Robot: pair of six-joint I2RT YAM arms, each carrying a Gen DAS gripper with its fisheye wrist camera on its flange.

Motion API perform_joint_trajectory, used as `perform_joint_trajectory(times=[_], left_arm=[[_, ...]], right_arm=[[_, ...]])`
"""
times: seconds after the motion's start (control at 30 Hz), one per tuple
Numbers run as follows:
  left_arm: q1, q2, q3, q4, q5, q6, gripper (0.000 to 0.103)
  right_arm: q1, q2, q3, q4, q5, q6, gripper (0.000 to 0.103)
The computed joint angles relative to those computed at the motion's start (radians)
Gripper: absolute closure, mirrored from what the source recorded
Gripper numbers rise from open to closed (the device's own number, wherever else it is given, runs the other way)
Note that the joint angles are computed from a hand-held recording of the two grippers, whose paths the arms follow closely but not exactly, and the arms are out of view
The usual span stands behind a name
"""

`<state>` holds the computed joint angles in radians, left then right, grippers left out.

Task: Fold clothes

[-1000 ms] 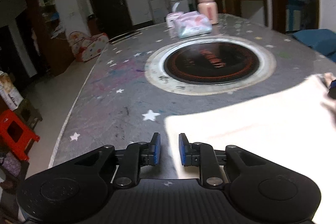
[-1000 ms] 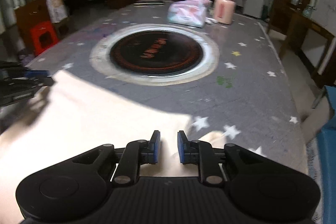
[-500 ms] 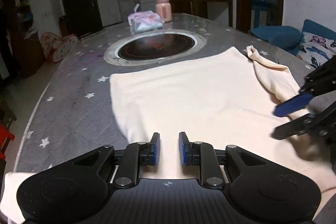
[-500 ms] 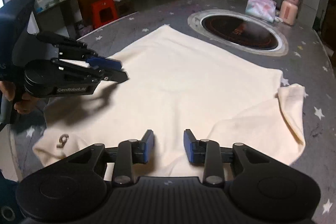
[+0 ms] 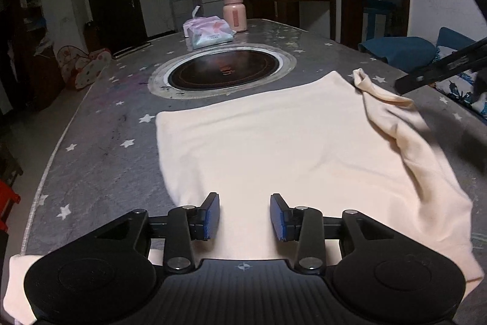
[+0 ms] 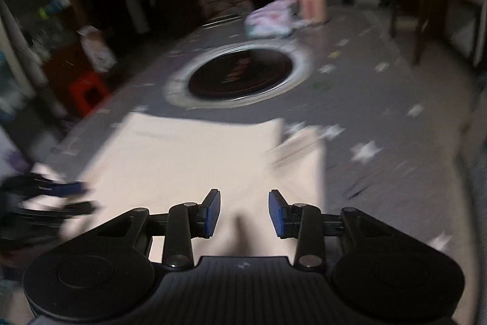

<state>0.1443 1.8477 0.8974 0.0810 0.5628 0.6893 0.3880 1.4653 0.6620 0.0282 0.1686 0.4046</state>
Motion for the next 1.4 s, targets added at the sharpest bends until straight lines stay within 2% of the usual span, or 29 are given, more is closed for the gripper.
perform_joint_trajectory(times=[0.2, 0.47, 0.5, 0.53, 0.6, 0.7, 0.9, 1.07, 1.2, 1.3, 1.4], left_arm=[[-0.038, -0.031, -0.015, -0.055, 0.043, 0.032, 0.058], [-0.090, -0.053, -0.046, -0.097, 0.066, 0.071, 0.056], [-0.093, -0.057, -0.051, -0.099, 0.067, 0.073, 0.056], [-0.096, -0.061, -0.055, -0.102, 0.070, 0.077, 0.055], [-0.102, -0.071, -0.065, -0.103, 0.076, 0.086, 0.055], [-0.111, -0.084, -0.077, -0.105, 0.084, 0.094, 0.054], [-0.137, -0.098, -0.104, -0.114, 0.091, 0.125, 0.054], [-0.149, -0.120, -0.128, -0.145, 0.118, 0.175, 0.054], [-0.148, -0.116, -0.113, -0.209, 0.142, 0.231, 0.054], [-0.147, -0.108, -0.098, -0.270, 0.153, 0.283, 0.054], [-0.149, -0.119, -0.115, -0.289, 0.156, 0.327, 0.054]], right_arm=[[-0.018, 0.139, 0.067, 0.026, 0.066, -0.065, 0.068], [-0.023, 0.267, 0.118, 0.114, 0.098, -0.042, 0.068], [-0.025, 0.272, 0.118, 0.122, 0.096, -0.036, 0.072], [-0.027, 0.276, 0.118, 0.131, 0.095, -0.031, 0.085], [-0.026, 0.266, 0.113, 0.132, 0.103, -0.023, 0.094], [-0.020, 0.204, 0.075, 0.129, 0.155, -0.024, 0.097], [-0.016, -0.045, -0.056, 0.064, 0.279, -0.023, 0.098], [0.002, -0.272, -0.149, -0.071, 0.396, 0.004, 0.098], [0.027, -0.435, -0.197, -0.233, 0.474, 0.079, 0.098], [0.054, -0.505, -0.231, -0.347, 0.520, 0.164, 0.098], [0.052, -0.521, -0.275, -0.403, 0.527, 0.240, 0.098]])
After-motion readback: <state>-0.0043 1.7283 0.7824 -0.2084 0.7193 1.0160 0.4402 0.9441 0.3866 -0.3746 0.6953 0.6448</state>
